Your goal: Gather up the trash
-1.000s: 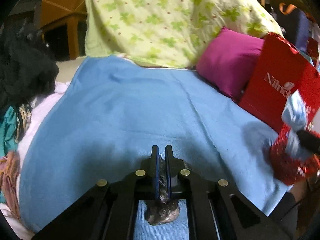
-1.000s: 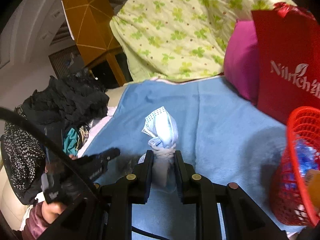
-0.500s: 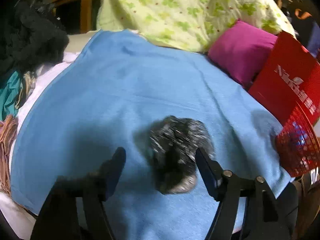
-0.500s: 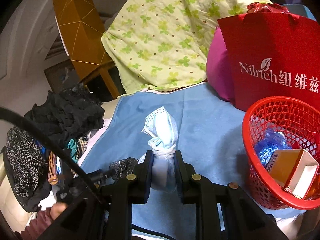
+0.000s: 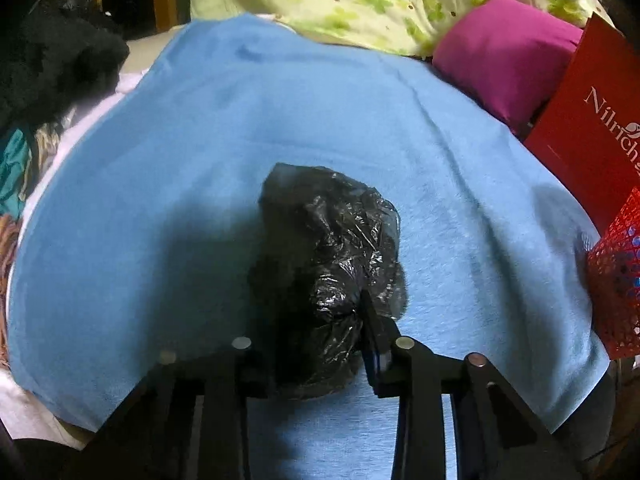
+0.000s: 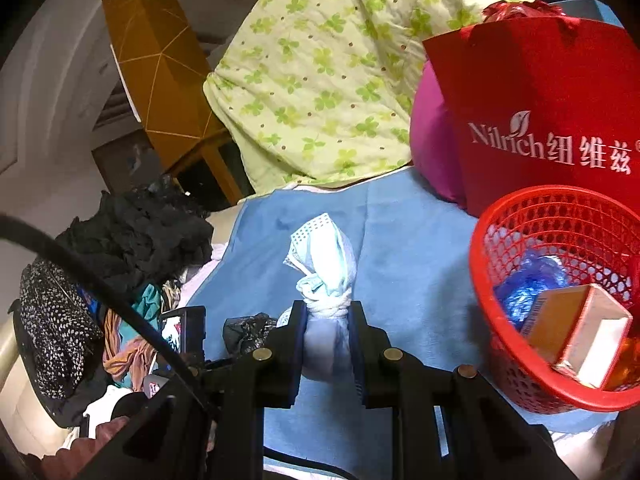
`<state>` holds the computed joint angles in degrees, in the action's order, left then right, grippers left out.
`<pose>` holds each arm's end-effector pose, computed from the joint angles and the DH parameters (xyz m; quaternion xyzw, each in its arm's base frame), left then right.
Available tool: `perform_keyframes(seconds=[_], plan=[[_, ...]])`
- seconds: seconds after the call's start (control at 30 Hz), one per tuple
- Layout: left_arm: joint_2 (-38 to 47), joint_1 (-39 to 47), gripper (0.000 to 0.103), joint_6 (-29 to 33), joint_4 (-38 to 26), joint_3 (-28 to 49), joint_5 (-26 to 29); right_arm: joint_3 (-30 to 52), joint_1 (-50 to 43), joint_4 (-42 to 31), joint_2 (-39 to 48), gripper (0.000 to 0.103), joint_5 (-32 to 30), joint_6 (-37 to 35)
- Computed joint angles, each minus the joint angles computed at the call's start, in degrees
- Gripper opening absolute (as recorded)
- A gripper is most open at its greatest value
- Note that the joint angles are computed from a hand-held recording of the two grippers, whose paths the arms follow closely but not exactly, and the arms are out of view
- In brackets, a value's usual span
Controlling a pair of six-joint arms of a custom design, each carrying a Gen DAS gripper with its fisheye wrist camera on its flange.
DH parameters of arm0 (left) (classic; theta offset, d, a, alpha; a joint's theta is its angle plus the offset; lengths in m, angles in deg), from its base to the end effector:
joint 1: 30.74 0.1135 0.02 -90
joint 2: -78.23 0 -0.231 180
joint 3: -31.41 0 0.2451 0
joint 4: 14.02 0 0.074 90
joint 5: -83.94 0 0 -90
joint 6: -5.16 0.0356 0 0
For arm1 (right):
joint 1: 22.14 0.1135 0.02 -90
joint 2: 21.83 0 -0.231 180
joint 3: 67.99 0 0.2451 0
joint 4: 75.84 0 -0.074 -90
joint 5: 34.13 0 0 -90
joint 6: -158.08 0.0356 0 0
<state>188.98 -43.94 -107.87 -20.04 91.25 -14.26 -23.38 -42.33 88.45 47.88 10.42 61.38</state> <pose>0.3088 -0.0672 0.0477 -0.1022 0.9509 -0.0231 0.2911 0.2310 -0.0579 0.1615 -0.0612 0.8518 0.2524 0.4550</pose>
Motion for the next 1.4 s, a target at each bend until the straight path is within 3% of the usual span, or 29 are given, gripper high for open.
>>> perform_keyframes(seconds=[0.1,0.23,0.47,0.8,1.07,1.4], plan=[[-7.26,-4.12,0.033,0.89,0.21,-3.0,-3.38,-0.02,-3.77,-2.32,-2.43,0.022,-2.65,-1.52],[-20.31,-11.27,0.033,2.15,-5.23,-4.34,-9.51,1.29,-10.98,-5.46,-4.94,0.022,-7.95,-2.54],[-33.16,-24.06,0.033,5.35,-13.29,0.25,-18.08,4.54,-22.96,-10.82,-8.11,0.022,-16.68,-4.93],[-31.16,-36.88,0.033,6.96,-18.08,8.58,-29.96,10.23,-33.6,-16.64,-5.81,0.022,-24.36,-8.05],[-27.19,-39.28,0.034,8.1,-18.99,13.52,-32.02,13.85,-38.8,-22.06,-1.36,0.022,-27.5,-14.13],[-21.36,-40.76,0.034,8.36,-20.71,19.32,-32.24,15.0,-40.3,-21.17,2.63,0.022,-28.2,-13.96]])
